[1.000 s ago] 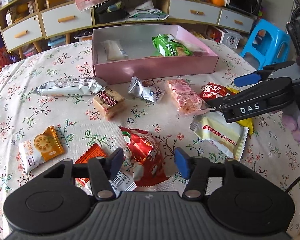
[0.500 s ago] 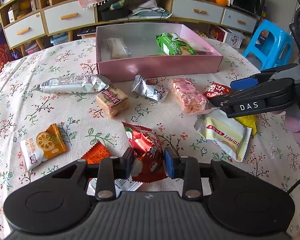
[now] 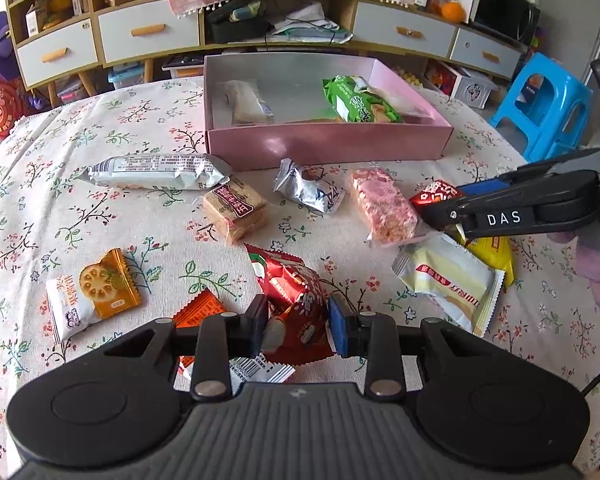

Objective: Organize snacks
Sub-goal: 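Close the left gripper on a red cartoon packet while the right grips another red packet, then carry the red packets up and over into the pink box with both tools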

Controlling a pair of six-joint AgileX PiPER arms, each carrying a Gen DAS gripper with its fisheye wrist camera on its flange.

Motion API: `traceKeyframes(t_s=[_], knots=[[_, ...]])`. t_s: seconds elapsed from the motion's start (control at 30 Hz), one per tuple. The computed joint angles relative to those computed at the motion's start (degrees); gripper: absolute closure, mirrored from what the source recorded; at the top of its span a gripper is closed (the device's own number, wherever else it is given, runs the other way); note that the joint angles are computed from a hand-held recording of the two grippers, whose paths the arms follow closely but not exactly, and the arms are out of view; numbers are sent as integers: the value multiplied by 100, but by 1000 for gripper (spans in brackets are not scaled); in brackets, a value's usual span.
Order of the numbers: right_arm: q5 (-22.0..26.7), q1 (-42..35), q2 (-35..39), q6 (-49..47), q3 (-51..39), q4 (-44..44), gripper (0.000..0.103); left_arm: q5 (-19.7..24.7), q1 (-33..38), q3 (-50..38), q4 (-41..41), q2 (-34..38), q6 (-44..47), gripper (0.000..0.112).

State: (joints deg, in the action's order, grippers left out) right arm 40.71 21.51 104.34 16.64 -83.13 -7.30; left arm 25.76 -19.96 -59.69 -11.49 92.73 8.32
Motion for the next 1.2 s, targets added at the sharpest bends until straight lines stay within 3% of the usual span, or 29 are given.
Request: traceKeyframes(t_s=[0.63,0.9,1.07,1.2], knots=[[515,-467,-211,338,-414,1374,65,209,176,-405,-855,-9,527,83],[391,-455,-77,957,-886,1417,65,181,49,-897,-805,210,137,83],[-20,-396,38,1495,-976,1240,65,28,55,-1140,-844,350,-77,83],[23,-430,270,1725,-1227,1039,65,56,105,-1529,-561,654,-518,83]])
